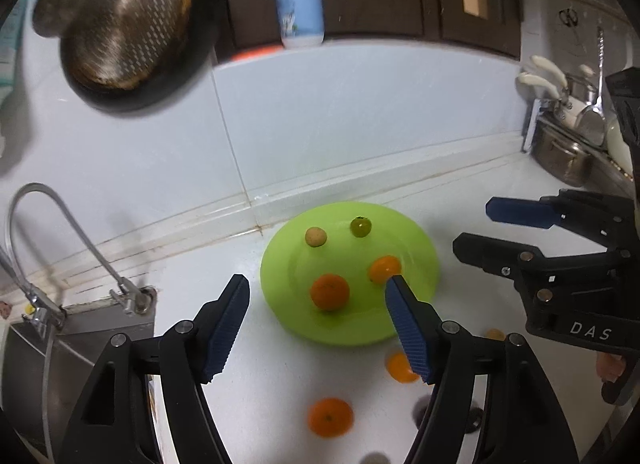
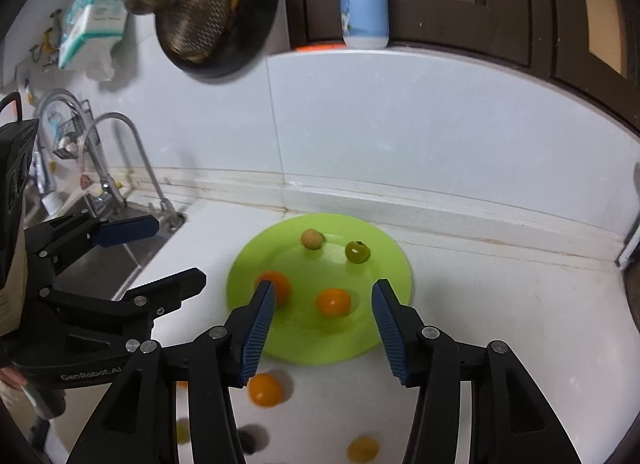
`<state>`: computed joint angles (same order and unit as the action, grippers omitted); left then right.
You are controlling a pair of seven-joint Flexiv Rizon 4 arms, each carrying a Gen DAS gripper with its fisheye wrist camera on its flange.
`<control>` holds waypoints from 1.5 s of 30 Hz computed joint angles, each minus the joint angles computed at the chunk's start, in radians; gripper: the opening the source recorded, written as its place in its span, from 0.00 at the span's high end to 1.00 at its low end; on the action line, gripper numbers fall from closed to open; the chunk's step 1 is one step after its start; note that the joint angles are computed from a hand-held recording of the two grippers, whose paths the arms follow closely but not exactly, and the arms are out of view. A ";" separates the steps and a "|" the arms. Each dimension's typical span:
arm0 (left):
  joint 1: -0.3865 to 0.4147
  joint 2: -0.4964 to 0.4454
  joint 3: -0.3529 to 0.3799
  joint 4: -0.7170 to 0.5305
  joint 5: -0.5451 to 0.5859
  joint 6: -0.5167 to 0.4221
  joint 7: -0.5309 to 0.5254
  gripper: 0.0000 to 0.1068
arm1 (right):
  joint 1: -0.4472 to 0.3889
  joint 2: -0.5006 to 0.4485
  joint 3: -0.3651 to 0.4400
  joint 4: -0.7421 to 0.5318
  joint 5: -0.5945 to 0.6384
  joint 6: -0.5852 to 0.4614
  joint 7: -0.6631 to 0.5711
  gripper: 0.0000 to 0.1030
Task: Organize fruits
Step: 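Open both tools to set the tangerine and orange on the plate, then withdraw both open tools toward the lime and plums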
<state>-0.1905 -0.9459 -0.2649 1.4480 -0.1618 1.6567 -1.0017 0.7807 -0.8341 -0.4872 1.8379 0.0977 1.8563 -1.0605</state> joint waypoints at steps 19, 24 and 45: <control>0.095 0.160 -0.050 0.347 0.113 0.165 -0.095 0.27 | 0.241 0.082 -0.090 0.203 0.177 0.065 -0.079 0.50; 0.097 0.168 -0.035 0.395 0.116 0.154 -0.119 0.27 | 0.267 0.080 -0.082 0.233 0.176 0.055 -0.068 0.50; 0.063 0.125 0.024 0.413 0.068 0.020 -0.122 0.27 | 0.105 0.065 0.143 0.253 0.032 -0.018 0.072 0.50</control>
